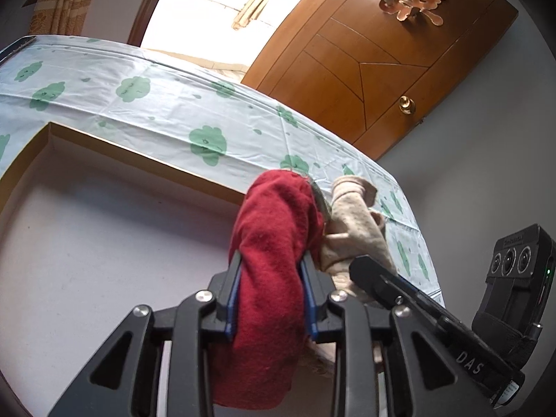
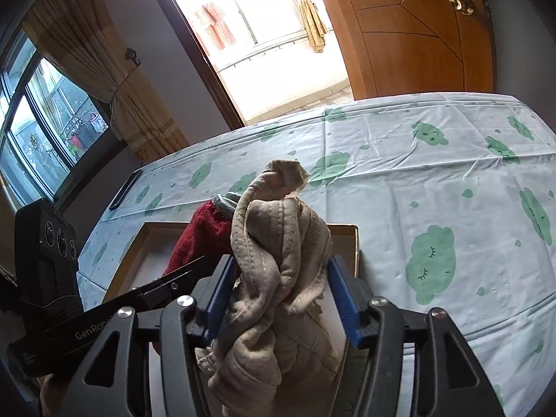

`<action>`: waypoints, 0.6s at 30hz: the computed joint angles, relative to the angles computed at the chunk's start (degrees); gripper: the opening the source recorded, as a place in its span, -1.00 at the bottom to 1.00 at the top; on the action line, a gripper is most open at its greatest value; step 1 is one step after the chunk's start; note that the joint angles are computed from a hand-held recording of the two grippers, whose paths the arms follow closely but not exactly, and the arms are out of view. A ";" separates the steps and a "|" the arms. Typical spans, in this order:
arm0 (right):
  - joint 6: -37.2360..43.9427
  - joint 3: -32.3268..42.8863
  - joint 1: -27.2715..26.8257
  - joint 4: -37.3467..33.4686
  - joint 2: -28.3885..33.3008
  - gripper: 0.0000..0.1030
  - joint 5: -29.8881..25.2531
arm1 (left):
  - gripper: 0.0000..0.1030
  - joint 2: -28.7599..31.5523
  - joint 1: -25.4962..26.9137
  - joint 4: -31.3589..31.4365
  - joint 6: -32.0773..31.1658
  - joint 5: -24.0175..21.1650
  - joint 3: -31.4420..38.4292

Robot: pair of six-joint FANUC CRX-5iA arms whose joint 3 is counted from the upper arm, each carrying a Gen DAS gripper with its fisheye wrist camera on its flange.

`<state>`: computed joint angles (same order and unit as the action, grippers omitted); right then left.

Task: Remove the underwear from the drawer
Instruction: 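Lower the red cloth into the tray while the right tool lowers the beige item beside it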

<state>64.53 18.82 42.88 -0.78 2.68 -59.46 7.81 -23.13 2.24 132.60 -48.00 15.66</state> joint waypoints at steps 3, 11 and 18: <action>0.91 -1.99 0.32 0.30 -1.60 0.39 1.46 | -0.18 -0.13 -0.62 -1.58 1.73 -1.08 0.84; -1.61 -7.54 0.27 0.63 -6.89 0.47 5.21 | 0.16 -3.79 -1.43 -2.60 3.92 0.97 -2.48; -2.31 -10.31 1.91 1.63 -9.69 0.54 7.37 | 0.16 -5.88 -1.63 -2.11 2.35 2.91 -5.20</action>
<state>62.21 8.50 44.79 0.84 -7.01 -52.09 1.94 -24.76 0.13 134.95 -45.08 10.46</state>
